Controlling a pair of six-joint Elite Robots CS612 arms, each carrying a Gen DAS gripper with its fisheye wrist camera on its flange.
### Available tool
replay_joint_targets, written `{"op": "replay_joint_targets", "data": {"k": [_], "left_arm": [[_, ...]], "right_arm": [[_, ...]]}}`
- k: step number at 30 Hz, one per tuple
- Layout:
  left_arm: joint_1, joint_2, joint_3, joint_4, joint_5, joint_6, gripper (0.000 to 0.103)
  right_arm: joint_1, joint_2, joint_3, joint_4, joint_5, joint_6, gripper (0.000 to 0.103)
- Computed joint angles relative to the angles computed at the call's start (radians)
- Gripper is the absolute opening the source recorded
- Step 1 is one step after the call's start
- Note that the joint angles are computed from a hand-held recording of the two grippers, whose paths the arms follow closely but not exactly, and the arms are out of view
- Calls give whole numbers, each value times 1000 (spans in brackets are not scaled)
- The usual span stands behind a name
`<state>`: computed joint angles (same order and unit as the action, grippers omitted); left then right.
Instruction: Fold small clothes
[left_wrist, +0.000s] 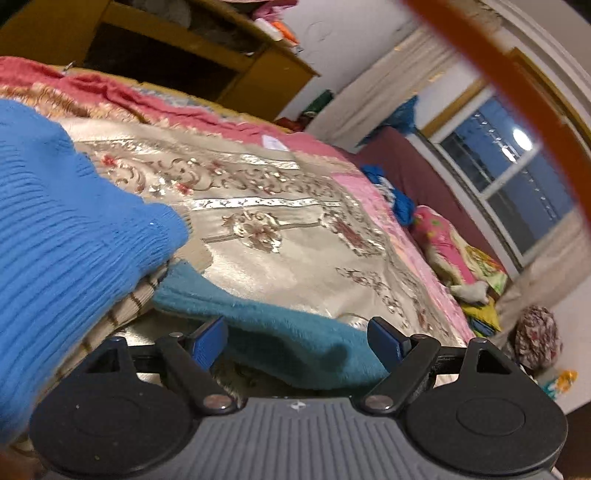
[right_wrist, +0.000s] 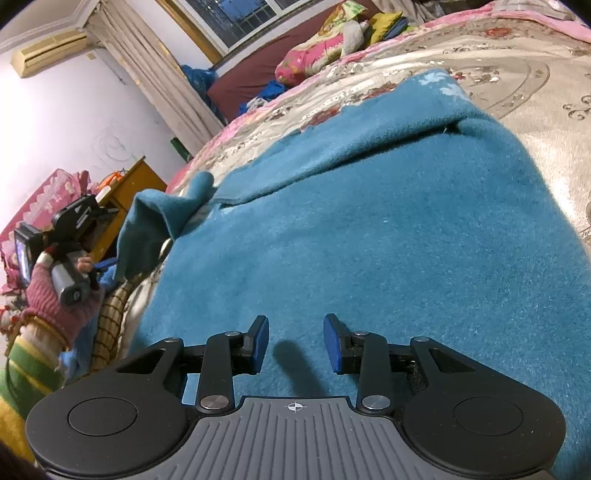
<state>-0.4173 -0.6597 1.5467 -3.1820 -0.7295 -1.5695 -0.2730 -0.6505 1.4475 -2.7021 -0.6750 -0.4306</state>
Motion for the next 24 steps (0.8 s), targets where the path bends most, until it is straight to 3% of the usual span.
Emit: {"op": "replay_joint_targets", "data": {"k": [5,9,14,19,24], "left_arm": [[14,-2,-19,116,12,-105,82],[17,-7,-17,133,20,-67,57],[18,-14,0,95,9,24,37],[9,-26,34,39,-4,124,36],[-5,-21,74,-104,-67,238,36]], "right_arm": [[-1,4,-7,12,10,3,33],[-3,7,-11,24,17,4,33],[-4,7,-11,28,23,3,33],[-3,1,-9,12,19,-14,35],[24,-16,-28,-2,31,-132,35]]}}
